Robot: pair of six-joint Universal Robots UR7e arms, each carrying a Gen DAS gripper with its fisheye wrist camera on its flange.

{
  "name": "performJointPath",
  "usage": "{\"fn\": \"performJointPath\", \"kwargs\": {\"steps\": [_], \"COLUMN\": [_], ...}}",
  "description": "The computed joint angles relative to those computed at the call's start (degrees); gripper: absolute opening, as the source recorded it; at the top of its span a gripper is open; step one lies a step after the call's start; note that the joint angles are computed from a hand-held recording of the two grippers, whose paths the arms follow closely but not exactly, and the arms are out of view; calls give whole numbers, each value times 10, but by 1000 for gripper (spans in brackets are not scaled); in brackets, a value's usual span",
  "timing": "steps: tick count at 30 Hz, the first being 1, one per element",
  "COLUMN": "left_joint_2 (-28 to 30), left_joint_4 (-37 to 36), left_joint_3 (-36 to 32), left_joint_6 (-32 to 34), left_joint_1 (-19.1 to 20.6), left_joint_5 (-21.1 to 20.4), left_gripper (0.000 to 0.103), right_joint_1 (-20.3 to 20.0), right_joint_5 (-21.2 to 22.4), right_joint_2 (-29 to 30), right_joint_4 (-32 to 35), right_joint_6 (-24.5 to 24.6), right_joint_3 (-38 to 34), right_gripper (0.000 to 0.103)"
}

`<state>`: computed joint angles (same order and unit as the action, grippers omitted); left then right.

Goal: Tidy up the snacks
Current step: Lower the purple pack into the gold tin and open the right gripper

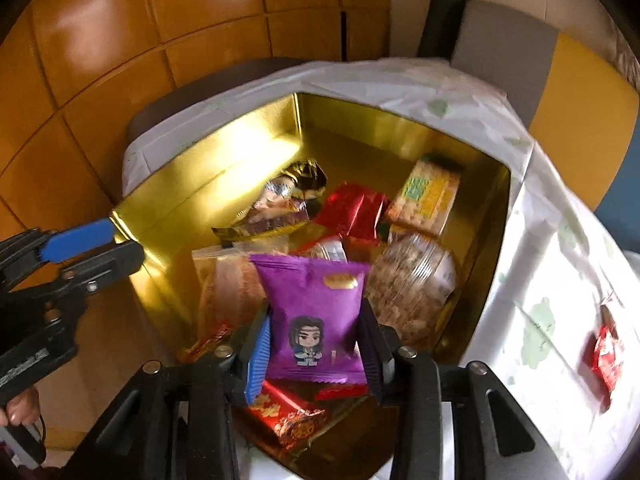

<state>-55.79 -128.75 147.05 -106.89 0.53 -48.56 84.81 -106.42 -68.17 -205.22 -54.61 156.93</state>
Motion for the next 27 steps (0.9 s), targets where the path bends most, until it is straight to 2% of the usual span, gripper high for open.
{"fn": "performJointPath", "kwargs": {"steps": [14, 27], "left_joint_2": [4, 1], "left_joint_4": [6, 26], "left_joint_3": [-5, -15], "left_joint_6": [-1, 2], "left_joint_1": [-6, -14], "left_joint_5": [-2, -1], "left_gripper": [43, 43], "right_joint_1": [-16, -28], "right_joint_5": [23, 54], "right_joint_2": [-25, -107], "right_joint_4": [-13, 19], "right_joint_6": [-1, -5], "right_joint_3": [25, 42], "right_gripper": [46, 46]}}
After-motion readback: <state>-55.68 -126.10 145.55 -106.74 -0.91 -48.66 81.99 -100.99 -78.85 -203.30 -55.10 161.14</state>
